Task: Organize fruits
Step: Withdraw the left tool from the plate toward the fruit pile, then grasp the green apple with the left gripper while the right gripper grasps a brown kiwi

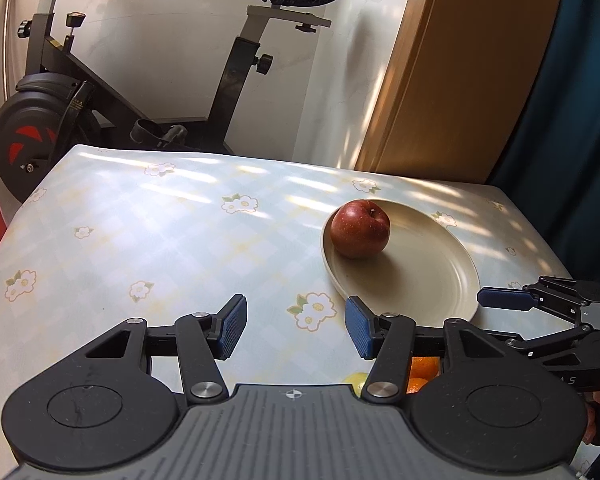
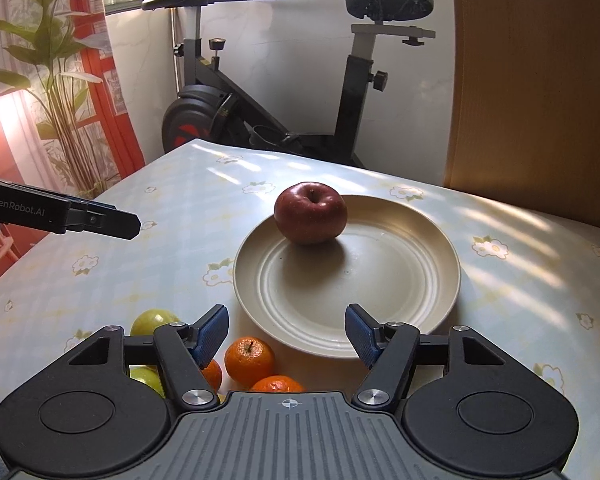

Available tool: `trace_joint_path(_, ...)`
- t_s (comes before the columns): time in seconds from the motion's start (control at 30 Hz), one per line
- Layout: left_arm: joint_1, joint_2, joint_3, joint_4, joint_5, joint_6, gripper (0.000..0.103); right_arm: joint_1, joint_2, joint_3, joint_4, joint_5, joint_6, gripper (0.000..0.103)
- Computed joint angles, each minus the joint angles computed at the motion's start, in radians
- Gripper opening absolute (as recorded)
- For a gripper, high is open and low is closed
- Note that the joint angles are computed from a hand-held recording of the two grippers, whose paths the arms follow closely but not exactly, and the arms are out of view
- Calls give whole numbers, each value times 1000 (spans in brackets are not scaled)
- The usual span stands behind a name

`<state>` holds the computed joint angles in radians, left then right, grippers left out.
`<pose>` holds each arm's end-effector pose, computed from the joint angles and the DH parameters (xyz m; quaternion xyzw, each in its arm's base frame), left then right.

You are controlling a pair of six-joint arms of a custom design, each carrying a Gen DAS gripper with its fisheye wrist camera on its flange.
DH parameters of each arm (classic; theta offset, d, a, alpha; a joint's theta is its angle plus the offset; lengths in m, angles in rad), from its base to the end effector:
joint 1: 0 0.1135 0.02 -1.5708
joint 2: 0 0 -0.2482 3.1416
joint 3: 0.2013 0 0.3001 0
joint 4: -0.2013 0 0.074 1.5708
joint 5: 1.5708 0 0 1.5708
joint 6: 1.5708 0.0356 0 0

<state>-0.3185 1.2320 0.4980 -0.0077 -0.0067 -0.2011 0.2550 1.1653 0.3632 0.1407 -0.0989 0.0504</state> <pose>0.2630 -0.0865 0.1211 0.0524 0.9138 -0.1005 0.3900 0.2468 0.0680 0.1047 -0.1132 0.8904 0.1106 0.4268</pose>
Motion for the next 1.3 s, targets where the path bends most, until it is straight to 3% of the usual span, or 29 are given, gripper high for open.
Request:
trace_joint_path(0.37, -84, -103, -92, -13, -134, -71, 57, 57, -168, -114, -39, 151, 236, 61)
trace_joint_path(0.43, -95, -117, -102, -18, -141, -63, 57, 80, -197, -122, -61, 195, 256, 66)
trace_joint_path(0.53, -101, -149, -118, -25, -136, -68, 57, 101, -276, -158, -85, 224, 265, 73)
trace_joint_path(0.87, -92, -220, -153, -47, -109, -98, 57, 135, -359, -170, -178, 255, 240, 76)
trace_joint_path(1.0, -125, -245, -171, -44, -157, -102, 57, 112, -425, -193, -210, 253, 232, 76)
trace_joint_path(1.17, -139, -257, -192, -31, -158, -128, 57, 57, -501, -221, -251, 275, 209, 65)
trace_joint_path(1.3, -126, -259, -198, -33, -124, -157, 57, -37, -460, -234, -244, 204, 195, 41)
